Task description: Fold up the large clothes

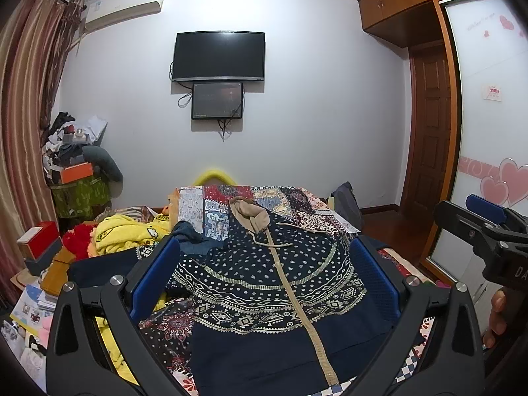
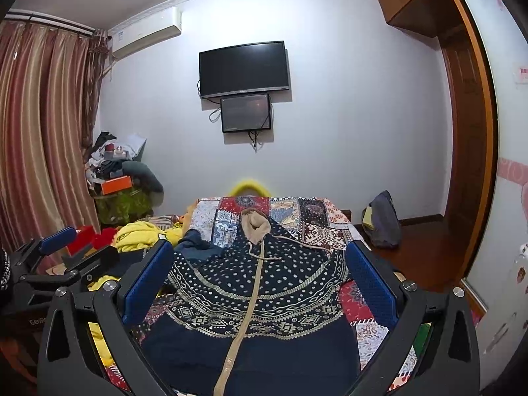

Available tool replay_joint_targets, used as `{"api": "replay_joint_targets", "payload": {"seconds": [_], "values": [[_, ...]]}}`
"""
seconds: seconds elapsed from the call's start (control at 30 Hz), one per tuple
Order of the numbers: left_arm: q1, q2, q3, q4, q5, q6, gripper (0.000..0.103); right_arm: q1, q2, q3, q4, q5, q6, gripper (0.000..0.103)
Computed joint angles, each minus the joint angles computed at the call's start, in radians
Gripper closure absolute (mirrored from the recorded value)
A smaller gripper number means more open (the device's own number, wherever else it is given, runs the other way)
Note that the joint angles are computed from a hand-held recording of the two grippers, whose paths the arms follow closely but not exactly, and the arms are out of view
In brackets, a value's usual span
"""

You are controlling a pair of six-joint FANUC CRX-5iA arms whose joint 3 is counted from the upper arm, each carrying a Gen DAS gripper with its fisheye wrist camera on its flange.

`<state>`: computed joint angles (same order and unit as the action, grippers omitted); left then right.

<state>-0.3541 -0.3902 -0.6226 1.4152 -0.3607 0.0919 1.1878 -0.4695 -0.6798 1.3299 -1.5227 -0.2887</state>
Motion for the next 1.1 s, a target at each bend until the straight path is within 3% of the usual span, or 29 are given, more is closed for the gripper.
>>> {"api": "replay_joint_targets", "payload": {"seconds": [0.33, 0.53, 0.6, 0.77, 0.9, 1.03, 1.1], "values": [[0.000, 0.090, 0.051, 0.060, 0.009, -0.044, 0.000, -0.072, 0.014, 0.017, -0.020, 0.070, 0.020, 0.000], [0.032, 0.217, 0.155, 0.044, 0.038, -0.041, 0.000, -0.217, 0.034, 0.024, -0.031, 0.221, 0.044, 0.000], [0.062, 0.275, 0.208, -0.003, 0.042, 0.015, 0.000, -0.281, 0.044, 0.026, -0.039, 0.292, 0.054, 0.000], [0.204, 0.458, 0.419, -0.350, -0.058, 0.382, 0.000, -0.473, 0.090, 0.046, -0.092, 0.502, 0.125, 0.000], [0.309, 0.649, 0.673, -0.648, -0.229, 0.745, 0.000, -0.610, 0.162, 0.097, -0.188, 0.645, 0.233, 0.000], [0.372, 0.852, 0.933, -0.824, -0.425, 1.009, 0.000, -0.696, 0.245, 0.165, -0.311, 0.730, 0.360, 0.000], [0.392, 0.929, 1.020, -0.866, -0.493, 1.081, 0.000, -0.732, 0.300, 0.212, -0.391, 0.752, 0.436, 0.000]]}}
